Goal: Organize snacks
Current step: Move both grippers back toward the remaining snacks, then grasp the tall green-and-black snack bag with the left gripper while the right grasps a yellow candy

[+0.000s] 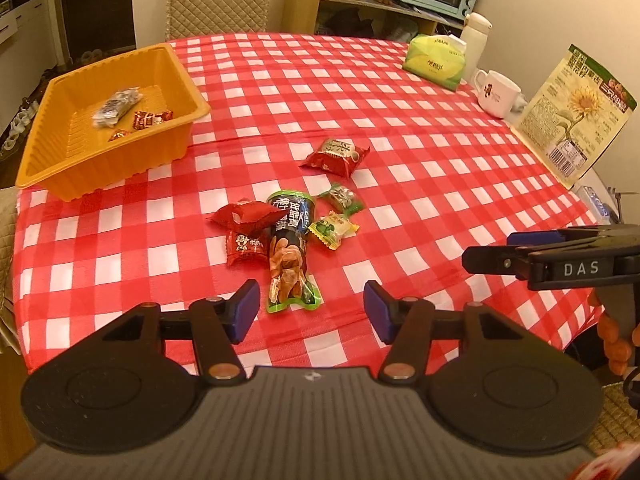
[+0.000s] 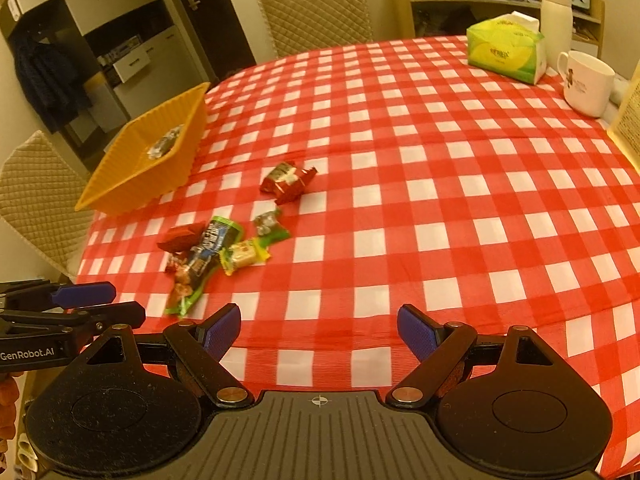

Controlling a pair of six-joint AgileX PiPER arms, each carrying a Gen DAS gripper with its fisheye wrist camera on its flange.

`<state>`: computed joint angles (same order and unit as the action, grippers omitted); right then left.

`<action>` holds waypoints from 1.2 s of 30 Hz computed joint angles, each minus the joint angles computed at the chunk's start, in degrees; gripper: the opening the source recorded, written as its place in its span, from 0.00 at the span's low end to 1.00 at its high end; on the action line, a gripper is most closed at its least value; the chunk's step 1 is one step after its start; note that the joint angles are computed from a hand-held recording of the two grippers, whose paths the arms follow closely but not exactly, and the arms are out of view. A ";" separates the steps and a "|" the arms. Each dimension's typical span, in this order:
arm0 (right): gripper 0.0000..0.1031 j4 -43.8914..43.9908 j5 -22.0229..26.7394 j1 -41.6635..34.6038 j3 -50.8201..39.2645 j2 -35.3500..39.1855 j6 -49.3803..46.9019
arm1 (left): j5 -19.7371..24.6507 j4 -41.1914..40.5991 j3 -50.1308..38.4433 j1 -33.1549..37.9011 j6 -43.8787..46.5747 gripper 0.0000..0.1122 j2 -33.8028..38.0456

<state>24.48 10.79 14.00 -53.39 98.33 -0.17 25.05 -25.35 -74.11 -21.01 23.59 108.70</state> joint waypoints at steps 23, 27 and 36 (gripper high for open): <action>0.83 -4.84 2.09 -3.20 -3.93 4.61 6.94 | 4.90 4.91 -16.93 -0.75 0.45 0.28 14.31; 0.83 -5.21 2.21 -3.74 -3.85 4.73 7.54 | 5.78 7.77 -19.75 -1.00 -1.87 0.28 16.47; 0.83 -4.87 2.38 -4.22 -3.69 4.67 7.35 | 8.64 12.60 -24.68 -1.31 -6.81 0.24 20.07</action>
